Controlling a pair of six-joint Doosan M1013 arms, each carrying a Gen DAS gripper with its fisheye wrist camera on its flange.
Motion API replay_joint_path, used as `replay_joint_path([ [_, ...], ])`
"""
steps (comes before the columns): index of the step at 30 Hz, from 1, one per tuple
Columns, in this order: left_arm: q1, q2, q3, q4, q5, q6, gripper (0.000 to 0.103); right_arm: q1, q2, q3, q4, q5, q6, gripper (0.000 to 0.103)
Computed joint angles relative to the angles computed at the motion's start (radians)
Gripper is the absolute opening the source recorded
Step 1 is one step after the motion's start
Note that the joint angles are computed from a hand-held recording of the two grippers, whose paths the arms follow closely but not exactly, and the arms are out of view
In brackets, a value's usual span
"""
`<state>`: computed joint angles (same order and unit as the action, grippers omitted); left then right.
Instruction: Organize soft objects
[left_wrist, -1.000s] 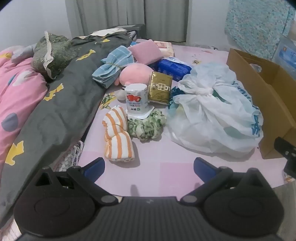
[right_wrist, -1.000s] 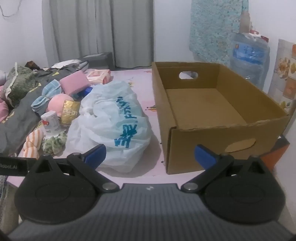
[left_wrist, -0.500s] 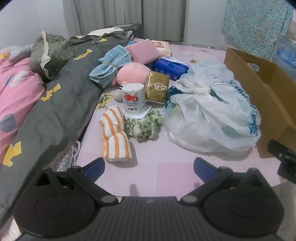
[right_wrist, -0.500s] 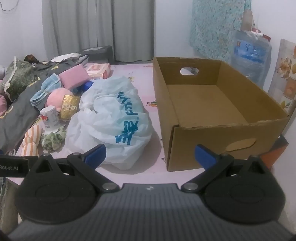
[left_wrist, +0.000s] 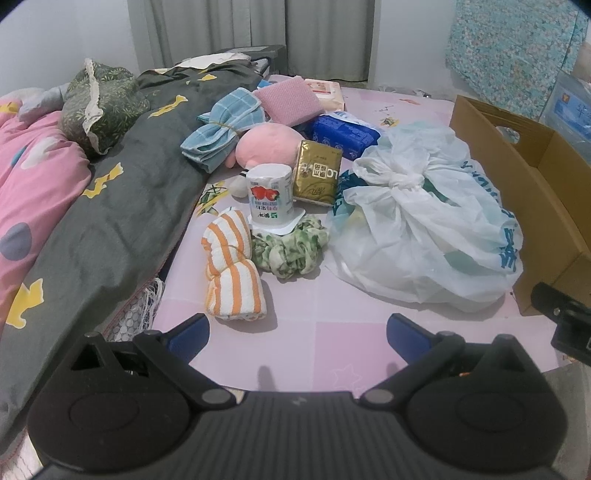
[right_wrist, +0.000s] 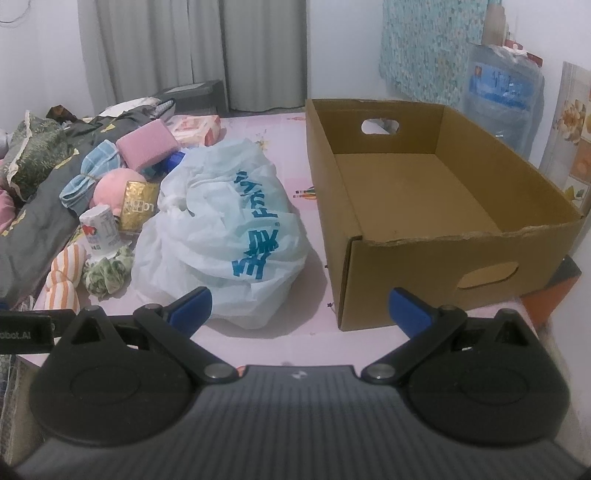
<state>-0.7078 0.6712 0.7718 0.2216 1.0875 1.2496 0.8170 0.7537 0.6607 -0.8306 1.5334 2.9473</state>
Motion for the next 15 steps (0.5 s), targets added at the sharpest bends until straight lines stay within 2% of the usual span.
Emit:
replay_joint_path([
  [15, 0.0, 0.001, -0.005, 0.003, 0.001, 0.002, 0.102, -0.002, 0.004, -0.007, 0.009, -0.001, -0.014, 0.102],
])
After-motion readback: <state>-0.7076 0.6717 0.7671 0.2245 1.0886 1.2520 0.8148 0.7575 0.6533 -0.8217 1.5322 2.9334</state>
